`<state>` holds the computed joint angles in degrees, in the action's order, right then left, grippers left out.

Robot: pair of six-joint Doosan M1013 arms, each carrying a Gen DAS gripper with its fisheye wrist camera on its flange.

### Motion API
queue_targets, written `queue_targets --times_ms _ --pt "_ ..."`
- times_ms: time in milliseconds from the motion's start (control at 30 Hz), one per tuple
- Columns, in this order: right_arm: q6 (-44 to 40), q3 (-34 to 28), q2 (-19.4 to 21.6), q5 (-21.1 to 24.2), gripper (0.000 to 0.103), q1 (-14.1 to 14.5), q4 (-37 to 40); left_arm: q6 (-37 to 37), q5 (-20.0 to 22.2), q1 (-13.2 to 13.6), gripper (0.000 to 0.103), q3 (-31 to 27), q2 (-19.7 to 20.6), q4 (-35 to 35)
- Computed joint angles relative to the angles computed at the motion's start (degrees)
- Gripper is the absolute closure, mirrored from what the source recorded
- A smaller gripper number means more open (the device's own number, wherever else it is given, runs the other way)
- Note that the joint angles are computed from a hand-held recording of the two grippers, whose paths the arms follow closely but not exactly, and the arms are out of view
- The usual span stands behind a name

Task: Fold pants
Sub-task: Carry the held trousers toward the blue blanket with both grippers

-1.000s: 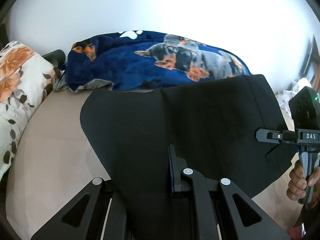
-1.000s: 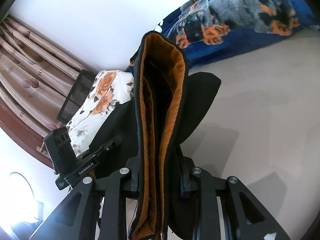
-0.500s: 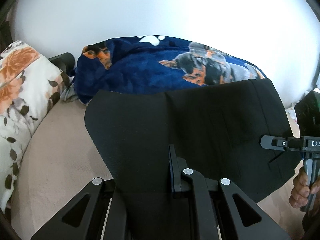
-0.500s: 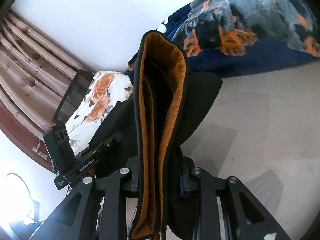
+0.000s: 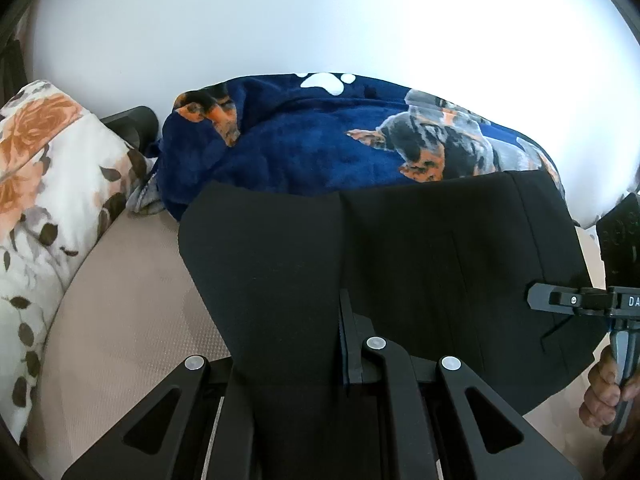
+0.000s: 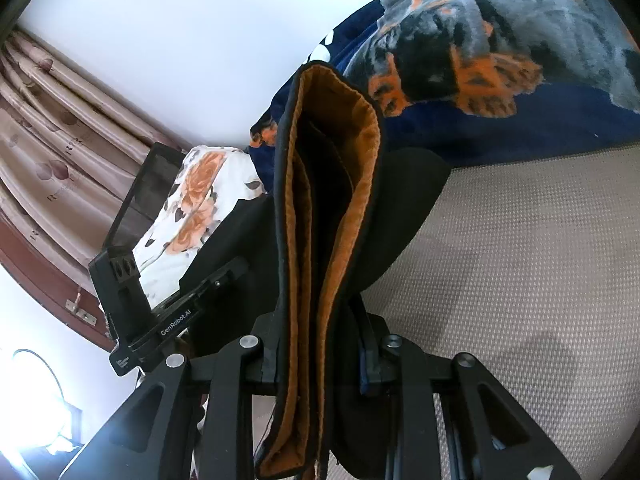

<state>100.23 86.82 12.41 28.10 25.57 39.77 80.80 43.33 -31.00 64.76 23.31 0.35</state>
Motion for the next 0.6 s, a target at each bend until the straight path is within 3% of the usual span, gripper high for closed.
queue_targets --times_ms 600 --pt "-0.33 0.34 0.55 -1.11 0.079 -0.42 1.53 -0.47 0.97 0.69 0.091 -3.11 2.75 1.08"
